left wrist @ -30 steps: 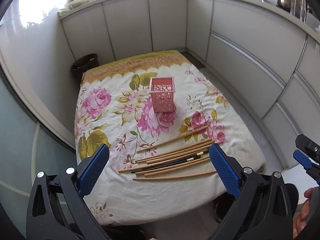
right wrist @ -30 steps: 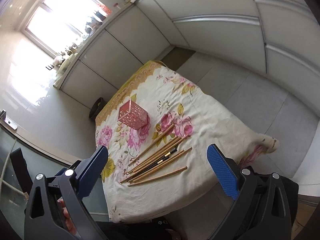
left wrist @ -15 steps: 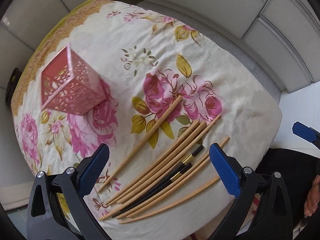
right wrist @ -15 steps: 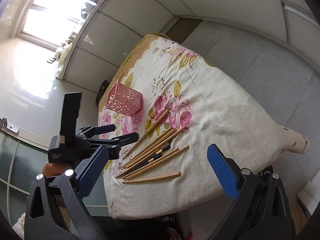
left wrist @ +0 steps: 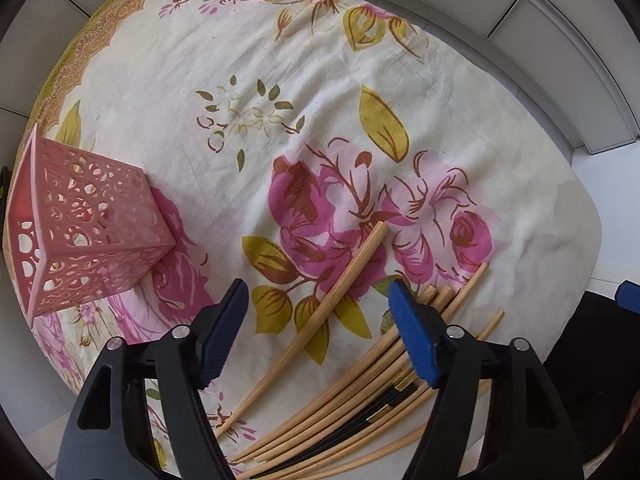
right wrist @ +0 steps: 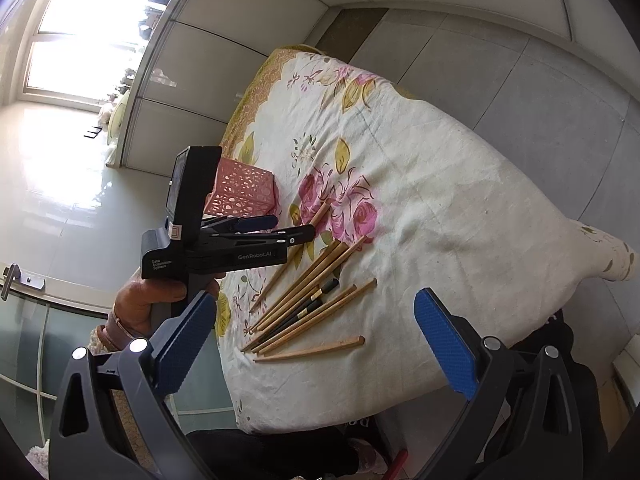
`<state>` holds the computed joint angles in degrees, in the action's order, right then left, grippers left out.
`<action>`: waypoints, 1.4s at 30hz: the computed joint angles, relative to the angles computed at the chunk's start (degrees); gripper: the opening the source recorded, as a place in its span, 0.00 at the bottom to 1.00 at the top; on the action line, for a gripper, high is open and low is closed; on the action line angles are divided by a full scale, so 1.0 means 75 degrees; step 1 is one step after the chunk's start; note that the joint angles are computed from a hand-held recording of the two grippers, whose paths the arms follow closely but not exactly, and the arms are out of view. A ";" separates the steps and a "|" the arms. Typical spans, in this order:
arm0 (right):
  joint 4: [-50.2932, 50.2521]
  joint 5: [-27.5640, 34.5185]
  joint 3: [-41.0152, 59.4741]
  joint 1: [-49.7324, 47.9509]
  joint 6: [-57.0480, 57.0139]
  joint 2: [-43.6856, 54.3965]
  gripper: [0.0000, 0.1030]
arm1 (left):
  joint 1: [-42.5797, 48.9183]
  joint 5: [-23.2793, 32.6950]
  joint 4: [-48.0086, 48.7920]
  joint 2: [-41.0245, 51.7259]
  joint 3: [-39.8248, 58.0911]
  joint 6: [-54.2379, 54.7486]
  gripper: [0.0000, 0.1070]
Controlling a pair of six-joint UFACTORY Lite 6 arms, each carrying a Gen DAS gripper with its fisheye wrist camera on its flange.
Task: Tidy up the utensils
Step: 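Move the left gripper to the chopsticks while the right gripper approaches them too, then close the left gripper on one wooden chopstick while the right gripper grasps another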
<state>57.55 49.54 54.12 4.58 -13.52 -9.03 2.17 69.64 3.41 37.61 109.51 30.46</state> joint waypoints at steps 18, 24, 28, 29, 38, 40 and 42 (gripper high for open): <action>0.0541 0.0175 -0.0272 0.0881 0.2313 0.0926 0.92 | 0.1594 -0.1003 -0.1393 -0.2436 -0.2182 0.1731 0.09; 0.0155 0.0025 0.0535 0.2268 0.5090 0.1816 0.58 | 0.3291 -0.0325 -0.3201 -0.3948 -0.1868 0.2796 0.08; -0.1467 0.0110 0.1717 0.2715 0.7327 0.2575 0.49 | 0.4007 -0.0082 -0.4354 -0.4467 -0.1725 0.2961 0.07; -0.1813 0.0264 0.2056 0.2752 0.7668 0.2807 0.44 | 0.4083 -0.0020 -0.4542 -0.4605 -0.1772 0.2964 0.07; -0.3016 0.1228 0.4170 0.3145 0.9104 0.4886 0.22 | 0.5302 0.1096 -0.5976 -0.4418 -0.0726 0.3783 0.07; -0.3320 0.1400 0.4577 0.3223 0.9330 0.5117 0.22 | 0.5584 0.1341 -0.6253 -0.4354 -0.0531 0.3930 0.07; -0.3416 0.1473 0.4734 0.3257 0.9511 0.5228 0.23 | 0.5793 0.1512 -0.6464 -0.4262 -0.0326 0.3955 0.07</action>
<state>31.93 60.59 89.63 29.01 57.81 30.18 45.62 80.98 -45.07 5.64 107.06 60.12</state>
